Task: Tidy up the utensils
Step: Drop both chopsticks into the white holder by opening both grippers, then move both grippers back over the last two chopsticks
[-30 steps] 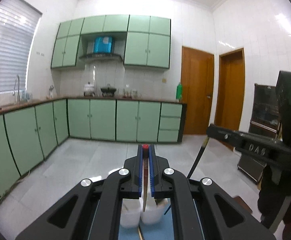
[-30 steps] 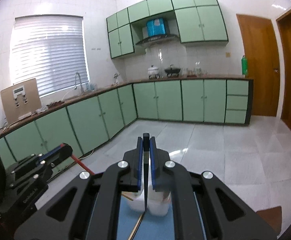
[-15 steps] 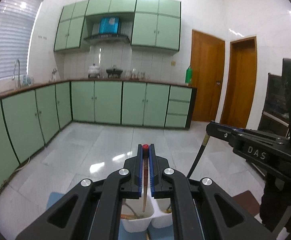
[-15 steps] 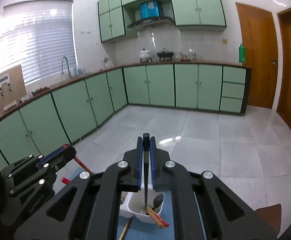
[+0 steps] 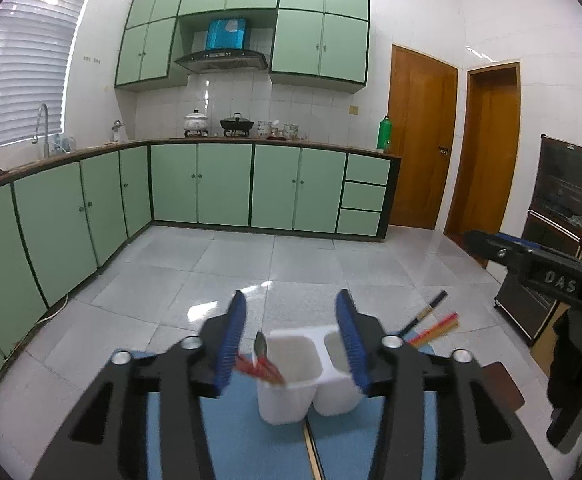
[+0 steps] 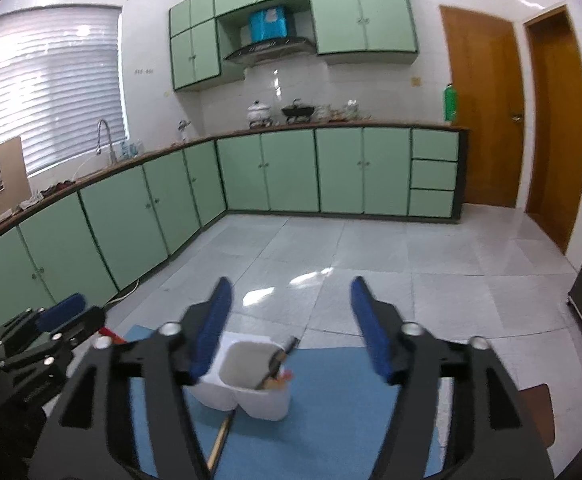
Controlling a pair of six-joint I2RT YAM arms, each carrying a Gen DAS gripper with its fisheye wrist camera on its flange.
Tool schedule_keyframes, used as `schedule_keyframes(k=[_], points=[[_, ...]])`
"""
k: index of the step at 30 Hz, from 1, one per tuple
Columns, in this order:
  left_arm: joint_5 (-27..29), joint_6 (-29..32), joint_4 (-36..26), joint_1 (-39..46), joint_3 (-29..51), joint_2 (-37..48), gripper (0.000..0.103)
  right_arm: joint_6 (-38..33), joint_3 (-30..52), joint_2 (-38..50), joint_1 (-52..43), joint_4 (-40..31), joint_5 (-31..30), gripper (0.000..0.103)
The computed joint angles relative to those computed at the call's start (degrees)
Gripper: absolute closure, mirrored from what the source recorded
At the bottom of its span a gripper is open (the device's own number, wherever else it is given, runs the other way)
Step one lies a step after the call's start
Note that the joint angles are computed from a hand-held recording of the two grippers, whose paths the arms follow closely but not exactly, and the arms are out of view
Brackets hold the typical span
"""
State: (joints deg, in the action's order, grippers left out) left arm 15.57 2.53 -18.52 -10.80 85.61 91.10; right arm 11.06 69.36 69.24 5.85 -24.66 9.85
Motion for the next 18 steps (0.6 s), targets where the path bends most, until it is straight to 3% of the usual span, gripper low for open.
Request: schedule_keyframes(k=[3,5,10,13,18], points=[[-0.19,0.7,1.35,1.03,-8.22,-7.01,0.035,0.01,-7.74,-8.57,0.88,0.49,2.44,0.016],[0.81,0.46,2.08,1.98,-13.44,-11.14,0.028,0.36,-12.84,-14.07,2.55,0.25,4.93,0.013],[1.68,1.16,1.88,3.87,-26.6,-20.15,0.023,5.43,-23.57,-25.35,7.17,-4.08,6.86,0.007],[1.24,2.85,1.82,4.91,-33.86,-24.22,0.022,11.47,-29.54,-30.64,14.24,-8.14,12.33,0.006],[-1.04,5.59,1.96,6.56,-41.81,-26.04,0.021,21.83,-35.32,-31.84,25.5,-12.56,20.08,0.006]])
